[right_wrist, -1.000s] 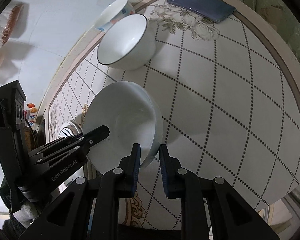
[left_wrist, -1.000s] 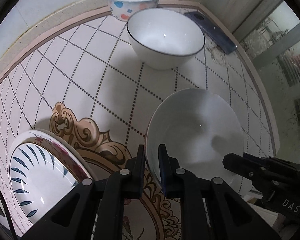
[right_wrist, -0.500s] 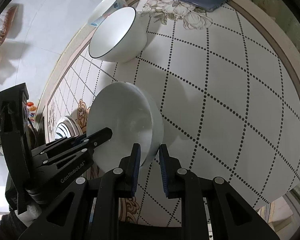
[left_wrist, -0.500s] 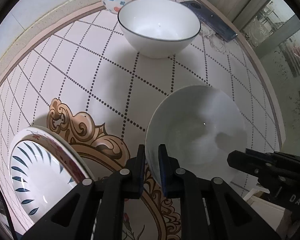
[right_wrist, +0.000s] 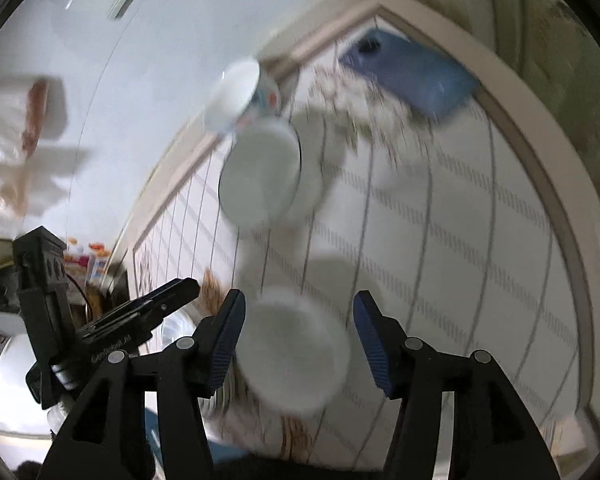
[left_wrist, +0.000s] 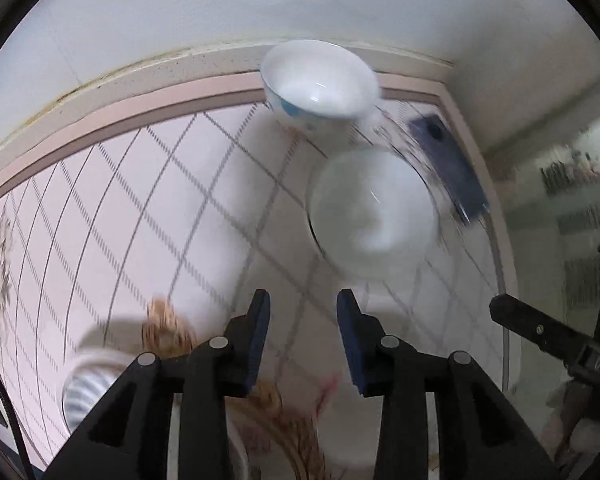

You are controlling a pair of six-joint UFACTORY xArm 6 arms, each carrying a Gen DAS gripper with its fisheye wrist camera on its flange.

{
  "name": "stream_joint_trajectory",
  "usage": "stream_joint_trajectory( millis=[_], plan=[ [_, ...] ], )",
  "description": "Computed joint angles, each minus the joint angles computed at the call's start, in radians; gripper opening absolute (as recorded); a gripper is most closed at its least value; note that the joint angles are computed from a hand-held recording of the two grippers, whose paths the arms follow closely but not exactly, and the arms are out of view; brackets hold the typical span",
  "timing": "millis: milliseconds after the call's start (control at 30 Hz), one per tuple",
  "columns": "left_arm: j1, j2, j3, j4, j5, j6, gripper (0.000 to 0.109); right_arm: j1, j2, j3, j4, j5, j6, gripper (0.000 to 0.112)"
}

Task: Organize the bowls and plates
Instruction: 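Lower the held bowl into the plain white bowl and grip both rims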

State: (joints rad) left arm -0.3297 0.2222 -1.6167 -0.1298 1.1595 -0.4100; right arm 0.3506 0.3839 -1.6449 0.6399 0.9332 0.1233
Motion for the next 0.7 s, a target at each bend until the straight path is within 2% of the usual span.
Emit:
stream_joint_trajectory(
  millis=[67, 233, 267, 300, 333, 400, 533, 700],
  plan=[
    [0.020, 0.082, -0.082, -0.030, 0.015, 0.012, 0.032, -0.004, 0.119, -0.151, -0.023, 0.023, 0.023, 0.059],
    [0.027, 0.238, -0.234, -0.056, 0.065, 0.040, 0.032, -0.016, 0.445, -0.597, -0.057, 0.197, 0.105, 0.058],
    [0.025, 0.256, -0.245, -0.062, 0.064, 0.048, 0.032, -0.017, 0.486, -0.652, -0.052, 0.215, 0.112, 0.055],
    [0.021, 0.262, -0.249, -0.056, 0.060, 0.044, 0.031, -0.017, 0.540, -0.726, -0.045, 0.236, 0.124, 0.044],
    [0.018, 0.259, -0.237, -0.060, 0.048, 0.048, 0.025, -0.017, 0.579, -0.783, -0.046, 0.256, 0.134, 0.031],
    [0.011, 0.268, -0.243, -0.057, 0.043, 0.064, 0.014, -0.012, 0.631, -0.856, -0.058, 0.279, 0.158, 0.021],
    [-0.001, 0.256, -0.223, -0.026, 0.025, 0.067, 0.013, 0.005, 0.664, -0.923, -0.108, 0.297, 0.193, 0.019],
    [-0.002, 0.224, -0.193, -0.015, 0.008, 0.064, 0.013, 0.016, 0.647, -0.902, -0.117, 0.288, 0.203, 0.019]
  ],
)
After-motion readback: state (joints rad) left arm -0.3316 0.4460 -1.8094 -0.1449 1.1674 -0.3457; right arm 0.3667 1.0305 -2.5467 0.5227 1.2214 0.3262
